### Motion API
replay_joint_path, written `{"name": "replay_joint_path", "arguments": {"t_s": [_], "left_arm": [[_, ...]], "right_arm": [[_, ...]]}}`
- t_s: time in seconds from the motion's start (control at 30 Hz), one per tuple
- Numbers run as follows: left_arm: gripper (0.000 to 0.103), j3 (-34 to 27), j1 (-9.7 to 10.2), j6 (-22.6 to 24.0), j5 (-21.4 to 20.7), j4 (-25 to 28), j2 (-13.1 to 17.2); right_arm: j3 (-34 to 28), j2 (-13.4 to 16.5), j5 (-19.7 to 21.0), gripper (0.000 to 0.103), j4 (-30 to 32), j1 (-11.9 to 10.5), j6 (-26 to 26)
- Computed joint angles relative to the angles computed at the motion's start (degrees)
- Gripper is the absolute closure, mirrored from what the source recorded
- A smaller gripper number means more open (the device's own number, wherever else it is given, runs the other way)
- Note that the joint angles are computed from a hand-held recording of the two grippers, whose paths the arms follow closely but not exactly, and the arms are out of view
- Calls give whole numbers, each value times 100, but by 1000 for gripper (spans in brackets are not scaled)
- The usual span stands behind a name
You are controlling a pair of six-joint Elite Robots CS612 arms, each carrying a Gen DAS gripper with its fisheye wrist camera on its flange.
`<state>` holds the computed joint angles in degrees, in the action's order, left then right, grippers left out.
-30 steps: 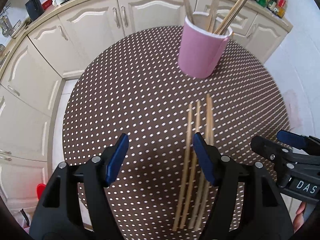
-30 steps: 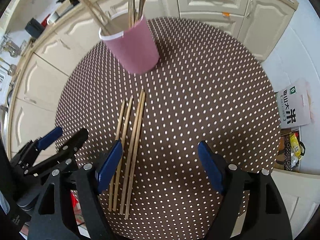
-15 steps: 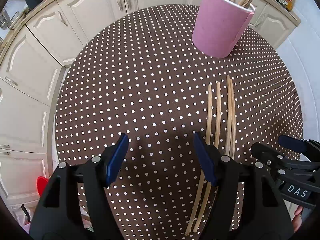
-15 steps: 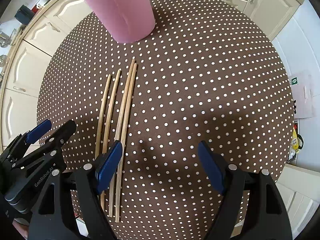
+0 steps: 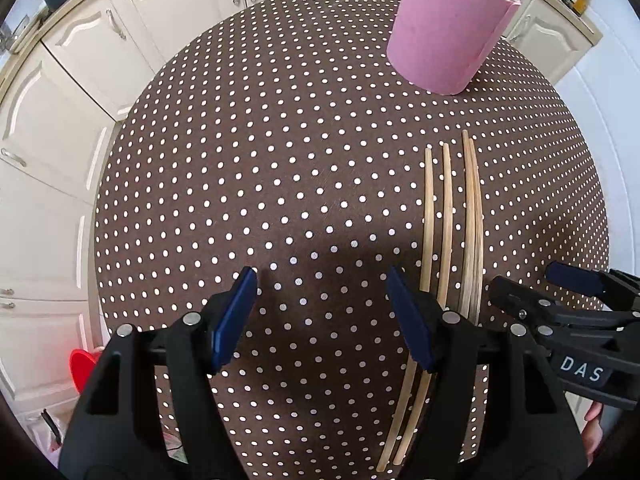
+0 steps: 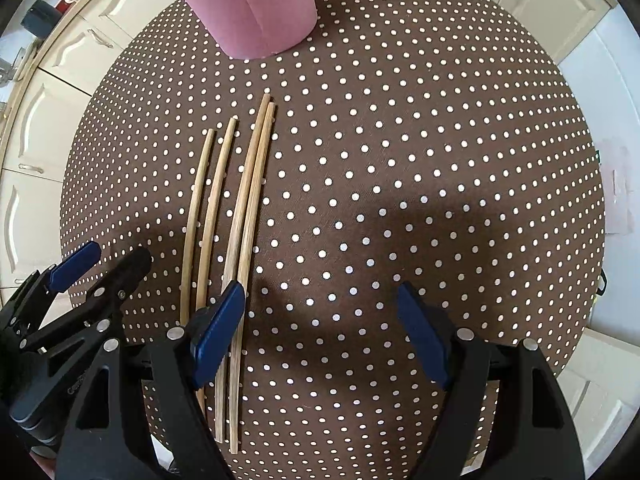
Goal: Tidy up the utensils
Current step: 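Move both open grippers down to the chopsticks lying on the cloth, then close the right gripper on a chopstick while the left gripper grasps another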
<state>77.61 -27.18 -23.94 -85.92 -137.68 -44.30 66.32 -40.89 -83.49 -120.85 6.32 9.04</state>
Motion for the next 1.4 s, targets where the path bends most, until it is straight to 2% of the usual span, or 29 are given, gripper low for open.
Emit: {"name": "replay_joint_path", "arguments": {"t_s": [0.27, 0.5, 0.77, 0.83, 0.87, 1.1, 1.27, 1.33, 1.4], "left_arm": [[36, 98, 79, -82, -128, -96, -4], [36, 193, 159, -171, -100, -82, -52], [36, 309, 224, -183, -191, -156, -118], [36, 334, 227, -138, -181, -152, -140], [36, 342, 228, -106, -176, -160, -143], [36, 294, 112, -60, -169, -96, -123], [36, 266, 57, -11, -177, -29, -116], [36, 245, 40, -10, -226, 7, -101], [36, 213, 17, 2, -266, 50, -81]], "right_arm": [[-175, 144, -74, 27, 72, 86, -7], [-368, 272, -190, 21, 181, 154, 52], [-606, 423, -292, 23, 311, 208, 297], [-751, 506, -506, 43, 412, 244, 364], [-828, 504, -622, 45, 502, 219, 314], [-932, 564, -713, 46, 517, 239, 212], [-724, 456, -771, 55, 286, 274, 103], [-541, 345, -746, 83, 63, 256, 37], [-497, 315, -636, 91, -16, 232, 3]]}}
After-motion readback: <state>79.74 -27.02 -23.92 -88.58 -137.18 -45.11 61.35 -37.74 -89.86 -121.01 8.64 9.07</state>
